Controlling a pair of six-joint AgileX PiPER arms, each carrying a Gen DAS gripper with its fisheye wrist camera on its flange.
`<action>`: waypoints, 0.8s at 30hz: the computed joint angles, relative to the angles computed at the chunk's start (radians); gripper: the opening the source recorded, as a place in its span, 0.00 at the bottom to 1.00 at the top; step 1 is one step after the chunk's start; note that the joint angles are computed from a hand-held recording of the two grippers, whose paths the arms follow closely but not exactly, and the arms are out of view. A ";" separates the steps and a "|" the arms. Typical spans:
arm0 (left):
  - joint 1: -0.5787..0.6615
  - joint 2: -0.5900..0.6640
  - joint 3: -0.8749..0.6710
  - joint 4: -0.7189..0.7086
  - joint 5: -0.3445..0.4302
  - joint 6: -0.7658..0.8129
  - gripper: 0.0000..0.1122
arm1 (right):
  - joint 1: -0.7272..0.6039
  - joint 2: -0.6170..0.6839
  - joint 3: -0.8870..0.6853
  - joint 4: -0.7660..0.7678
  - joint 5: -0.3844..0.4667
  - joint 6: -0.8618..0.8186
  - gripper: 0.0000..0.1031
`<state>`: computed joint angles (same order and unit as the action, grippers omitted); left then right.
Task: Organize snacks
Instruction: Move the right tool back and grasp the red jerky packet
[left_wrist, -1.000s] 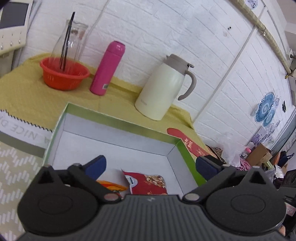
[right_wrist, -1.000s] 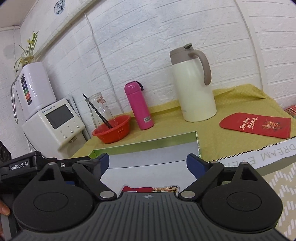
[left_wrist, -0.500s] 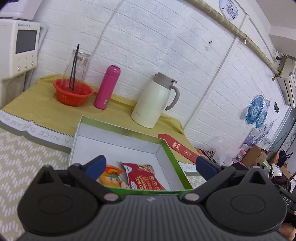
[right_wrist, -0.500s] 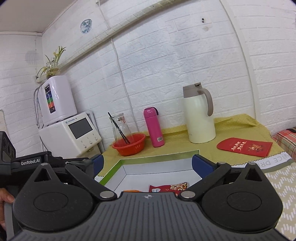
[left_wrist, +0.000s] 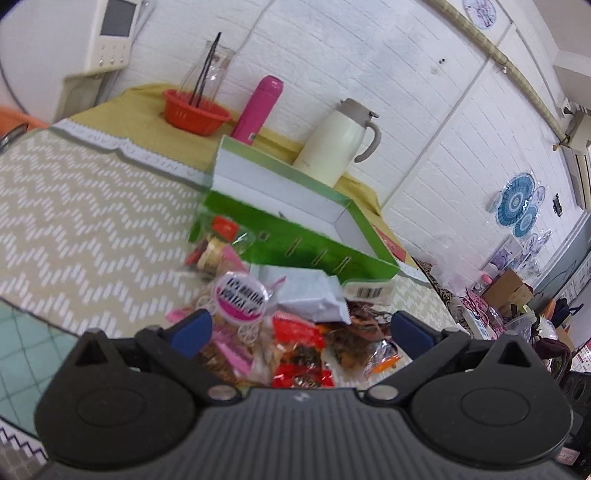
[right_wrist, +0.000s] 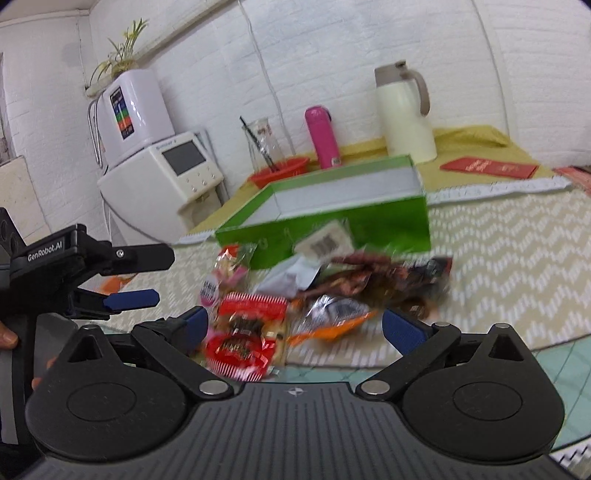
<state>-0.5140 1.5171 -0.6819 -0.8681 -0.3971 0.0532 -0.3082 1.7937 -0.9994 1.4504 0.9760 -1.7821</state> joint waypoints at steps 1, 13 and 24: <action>-0.006 -0.006 0.020 -0.016 -0.014 0.000 0.91 | 0.017 -0.001 0.014 -0.017 -0.008 -0.004 1.00; -0.020 -0.101 0.189 -0.077 -0.081 0.023 0.91 | 0.332 -0.012 0.029 0.027 -0.341 -0.042 1.00; -0.006 0.004 0.116 0.115 -0.025 -0.056 0.91 | 0.117 -0.073 0.131 0.041 -0.205 -0.178 0.99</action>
<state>-0.5202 1.5210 -0.5658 -0.7526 -0.4226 -0.0028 -0.1915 1.7207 -0.8682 1.4909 0.7705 -1.9605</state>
